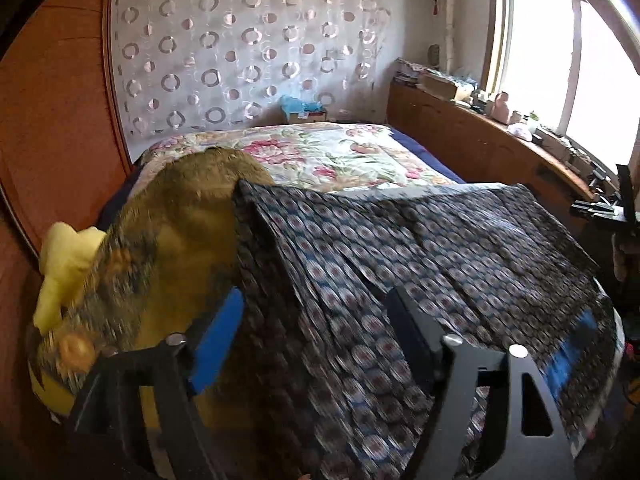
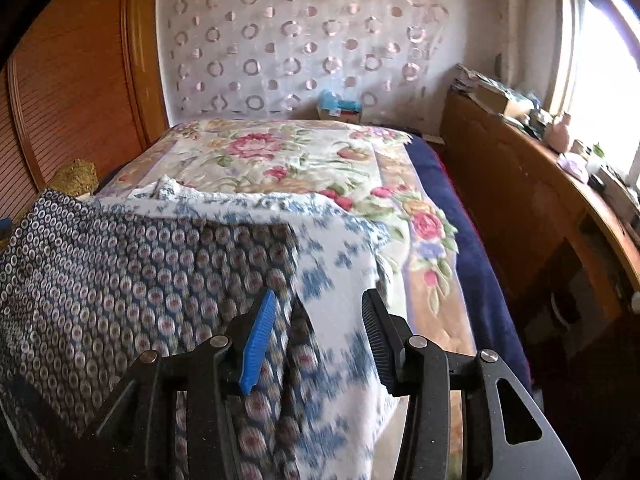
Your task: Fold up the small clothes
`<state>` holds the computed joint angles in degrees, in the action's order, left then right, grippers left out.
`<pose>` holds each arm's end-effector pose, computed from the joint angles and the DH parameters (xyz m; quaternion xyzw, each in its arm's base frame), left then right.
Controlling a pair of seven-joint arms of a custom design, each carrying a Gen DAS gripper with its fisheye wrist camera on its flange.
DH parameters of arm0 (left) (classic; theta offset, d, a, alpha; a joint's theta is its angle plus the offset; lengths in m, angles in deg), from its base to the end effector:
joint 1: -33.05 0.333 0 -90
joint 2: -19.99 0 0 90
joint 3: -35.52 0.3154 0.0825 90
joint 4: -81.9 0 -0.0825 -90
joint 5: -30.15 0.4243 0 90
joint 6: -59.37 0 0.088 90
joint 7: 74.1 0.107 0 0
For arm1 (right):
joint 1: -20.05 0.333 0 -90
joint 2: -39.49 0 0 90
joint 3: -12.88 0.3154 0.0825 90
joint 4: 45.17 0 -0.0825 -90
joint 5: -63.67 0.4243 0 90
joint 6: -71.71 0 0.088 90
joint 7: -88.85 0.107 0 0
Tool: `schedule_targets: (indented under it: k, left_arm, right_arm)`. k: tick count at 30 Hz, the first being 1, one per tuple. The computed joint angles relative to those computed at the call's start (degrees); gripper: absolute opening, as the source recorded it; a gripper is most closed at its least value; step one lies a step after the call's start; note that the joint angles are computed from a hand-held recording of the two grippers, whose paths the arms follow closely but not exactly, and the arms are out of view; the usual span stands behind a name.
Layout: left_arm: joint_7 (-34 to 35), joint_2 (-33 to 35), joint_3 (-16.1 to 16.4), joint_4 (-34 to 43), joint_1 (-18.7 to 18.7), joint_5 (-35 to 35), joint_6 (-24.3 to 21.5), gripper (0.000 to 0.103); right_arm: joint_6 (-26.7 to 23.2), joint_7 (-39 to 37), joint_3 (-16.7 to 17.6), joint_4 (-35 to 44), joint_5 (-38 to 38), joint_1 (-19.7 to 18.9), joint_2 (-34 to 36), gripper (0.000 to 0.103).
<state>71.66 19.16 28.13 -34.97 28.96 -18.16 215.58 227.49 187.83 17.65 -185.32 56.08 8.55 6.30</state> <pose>0.6191 -0.0976 0.5012 -0.4581 0.7822 -0.3824 0.1791 0.4633 -0.0443 0.5915 -0.5857 0.6953 -0.3369 0.2449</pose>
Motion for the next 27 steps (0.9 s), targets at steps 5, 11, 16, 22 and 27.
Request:
schedule_targets:
  k: [5,11,16,22,27]
  left_arm:
    - [1.75,-4.87,1.07,-6.31,-1.57,-3.72,2.69,0.076]
    - [0.62,-8.73,3.43,-12.17,-3.96,-3.32,4.24,0.076]
    - [-0.31,-10.45,5.20,-15.11,-5.94,-2.92,4.72,0.076]
    - [-1.73,-10.74,5.90,-16.21,-7.34,-1.68,5.03,0.076]
    - [-1.45,-11.55,6.58,-17.44,-8.33,-1.73,5.94,0.076]
  right_arm:
    - [-2.53,0.26,0.05,-5.48,1.31,0.94,-6.58,0.047]
    - [-8.21,-0.73,-0.60,-13.03,3.59,2.07,-17.03,0.047]
    - [-12.84,-2.02,-1.16,-17.27,6.43,4.00,-24.41,0.047]
    - [-14.65,-3.44,-0.62,-19.67,7.24,4.41,-29.52,0.008]
    - [-18.49,-2.79,1.45,-22.00,6.40,3.02,-37.23,0.002]
